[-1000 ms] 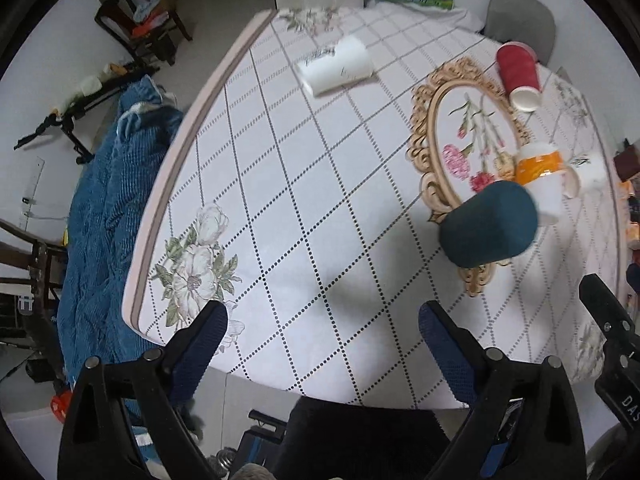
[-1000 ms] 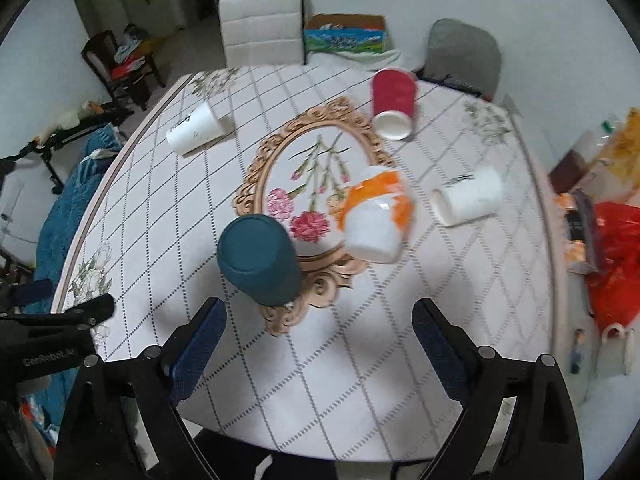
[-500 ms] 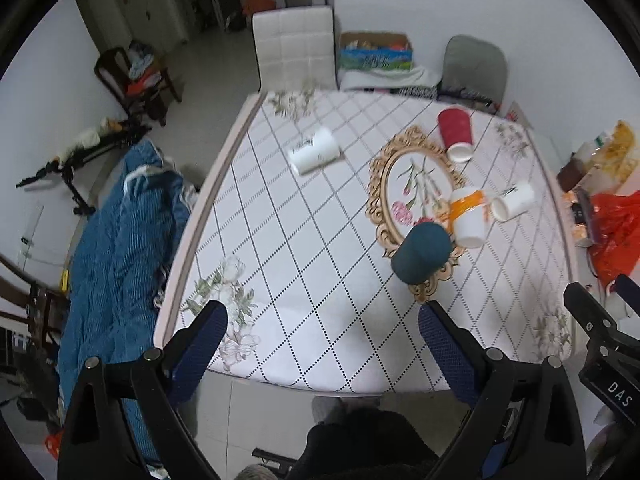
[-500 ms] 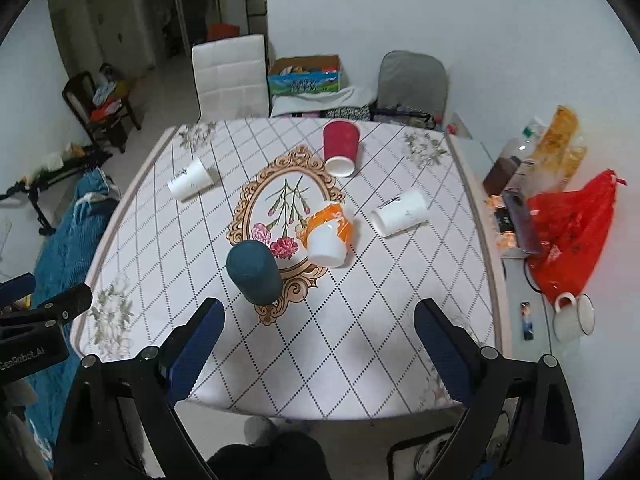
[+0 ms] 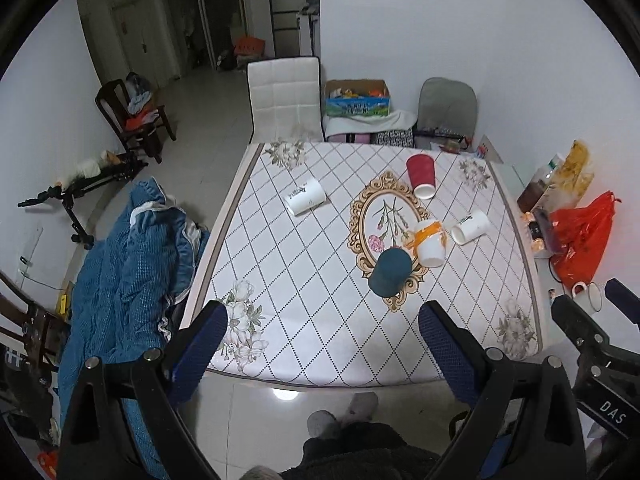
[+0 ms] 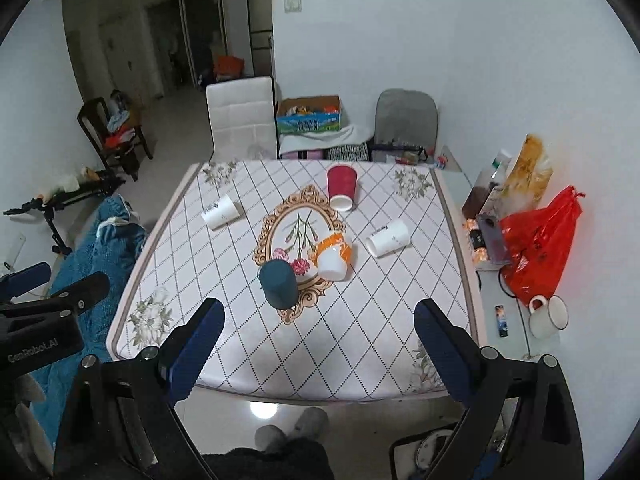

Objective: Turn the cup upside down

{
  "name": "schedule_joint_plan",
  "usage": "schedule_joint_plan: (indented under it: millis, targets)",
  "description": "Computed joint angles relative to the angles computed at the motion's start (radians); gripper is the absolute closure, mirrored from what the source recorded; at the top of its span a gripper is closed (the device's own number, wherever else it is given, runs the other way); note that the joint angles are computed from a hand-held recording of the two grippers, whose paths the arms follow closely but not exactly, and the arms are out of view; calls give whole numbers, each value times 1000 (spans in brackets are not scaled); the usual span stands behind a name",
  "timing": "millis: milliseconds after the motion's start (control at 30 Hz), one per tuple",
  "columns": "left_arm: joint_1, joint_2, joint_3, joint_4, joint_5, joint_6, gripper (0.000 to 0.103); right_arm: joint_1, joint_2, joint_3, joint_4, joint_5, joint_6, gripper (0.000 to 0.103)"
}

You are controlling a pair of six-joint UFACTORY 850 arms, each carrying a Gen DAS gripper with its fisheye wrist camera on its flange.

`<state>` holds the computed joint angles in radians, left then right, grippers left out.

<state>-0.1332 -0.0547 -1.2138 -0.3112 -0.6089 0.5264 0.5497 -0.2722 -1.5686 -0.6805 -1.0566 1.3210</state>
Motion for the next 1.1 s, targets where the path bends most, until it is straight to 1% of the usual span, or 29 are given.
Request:
schedule_joint_plan:
  millis: [200,400,533,1100]
  targets:
    - [21,59,30,-34,-32,44,5,52,33,-10,-29,-54,31,5]
    - [35,102,50,-65,-49,81,5,81,49,-24,-38,-87,31,5]
    - [39,122,59,-69,-46,85,5,90,60,-23,-43,-96,34,5]
    - [46,128,62,-61,-57,77,5,90,70,-17,-32,-90,30,5]
